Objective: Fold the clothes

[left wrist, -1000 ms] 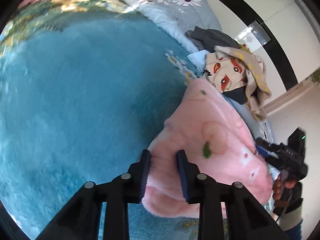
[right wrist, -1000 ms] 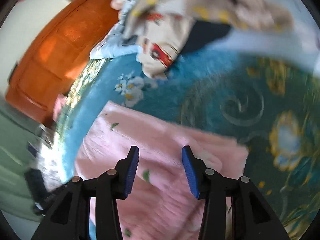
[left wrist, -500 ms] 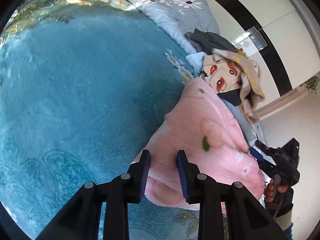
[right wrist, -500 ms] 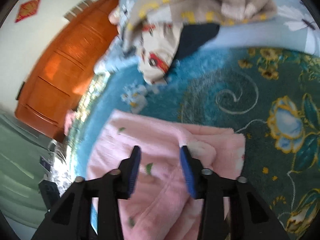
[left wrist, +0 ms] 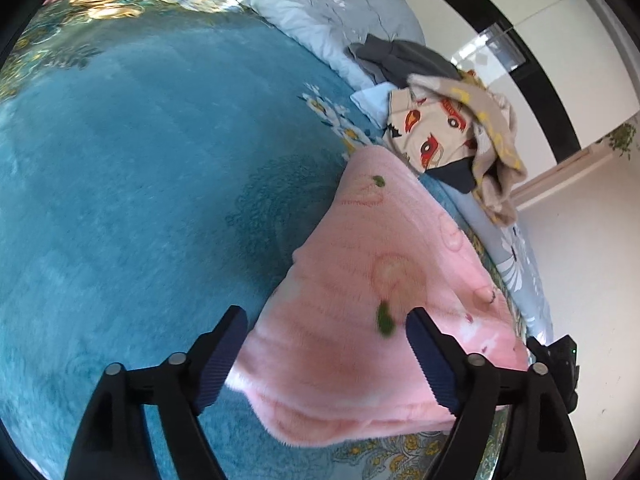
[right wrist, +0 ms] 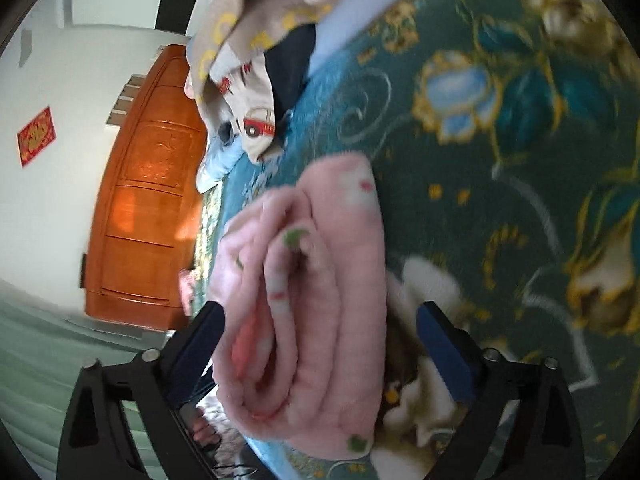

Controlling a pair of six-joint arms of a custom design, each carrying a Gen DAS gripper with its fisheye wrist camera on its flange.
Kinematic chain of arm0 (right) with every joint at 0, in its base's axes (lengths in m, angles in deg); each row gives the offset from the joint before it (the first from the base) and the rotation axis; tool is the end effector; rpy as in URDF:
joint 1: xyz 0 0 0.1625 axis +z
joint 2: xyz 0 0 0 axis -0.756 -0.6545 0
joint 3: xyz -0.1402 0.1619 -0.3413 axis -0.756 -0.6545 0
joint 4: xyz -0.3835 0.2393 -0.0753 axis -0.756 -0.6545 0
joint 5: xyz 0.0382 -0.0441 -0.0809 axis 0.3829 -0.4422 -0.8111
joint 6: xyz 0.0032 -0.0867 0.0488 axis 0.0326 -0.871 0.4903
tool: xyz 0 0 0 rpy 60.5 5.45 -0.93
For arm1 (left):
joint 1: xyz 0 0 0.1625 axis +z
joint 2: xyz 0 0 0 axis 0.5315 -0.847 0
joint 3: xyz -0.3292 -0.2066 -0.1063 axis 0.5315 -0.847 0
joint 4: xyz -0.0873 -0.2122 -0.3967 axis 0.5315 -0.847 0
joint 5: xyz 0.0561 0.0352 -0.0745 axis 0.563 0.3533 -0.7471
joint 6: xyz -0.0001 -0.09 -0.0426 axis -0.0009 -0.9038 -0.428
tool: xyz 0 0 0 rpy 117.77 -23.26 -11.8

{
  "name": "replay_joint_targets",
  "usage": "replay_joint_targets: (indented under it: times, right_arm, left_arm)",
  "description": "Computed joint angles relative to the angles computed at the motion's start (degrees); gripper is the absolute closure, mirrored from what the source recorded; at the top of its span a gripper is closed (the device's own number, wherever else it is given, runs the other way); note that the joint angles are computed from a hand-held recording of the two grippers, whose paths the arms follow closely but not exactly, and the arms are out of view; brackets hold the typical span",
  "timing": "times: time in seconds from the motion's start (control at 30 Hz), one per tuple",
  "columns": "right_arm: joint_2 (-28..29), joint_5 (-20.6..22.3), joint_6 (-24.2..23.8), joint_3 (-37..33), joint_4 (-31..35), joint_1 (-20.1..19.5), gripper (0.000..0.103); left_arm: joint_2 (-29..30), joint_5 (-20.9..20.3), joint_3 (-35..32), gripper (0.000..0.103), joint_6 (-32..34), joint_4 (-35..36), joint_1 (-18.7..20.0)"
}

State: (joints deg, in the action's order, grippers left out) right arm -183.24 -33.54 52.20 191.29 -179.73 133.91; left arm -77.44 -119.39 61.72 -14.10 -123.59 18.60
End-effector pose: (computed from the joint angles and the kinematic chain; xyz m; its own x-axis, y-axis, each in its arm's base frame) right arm 0.1025 -0.3356 0.3584 -0.8797 0.3754 -0.2920 0.4698 0.5908 -0.6559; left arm -0.2544 -0.5507 0.1038 -0.9569 0.2648 -0.1192 0.2840 0.9391 -0.1933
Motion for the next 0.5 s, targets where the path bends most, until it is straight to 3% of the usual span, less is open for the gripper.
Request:
replay_joint_targets:
  times: [0.17, 0.3, 0.5]
  right_arm:
    - [4.1, 5.0, 1.0, 0.3, -3.6, -0.9, 0.002]
    - [6.9, 2.9, -0.9, -1.6, -2.2, 1.0, 0.0]
    - [8.6, 0.4, -1.5, -0.7, -6.2, 2.2, 0.0]
  left_arm:
    - [4.6, -4.2, -6.2, 0.006, 2.4, 6.7, 1.4]
    - [7.8, -7.7, -10.3, 0.002, 1.7, 10.5, 3.0]
    - [9.4, -7.8, -11.4, 0.0, 3.8, 11.1, 3.3]
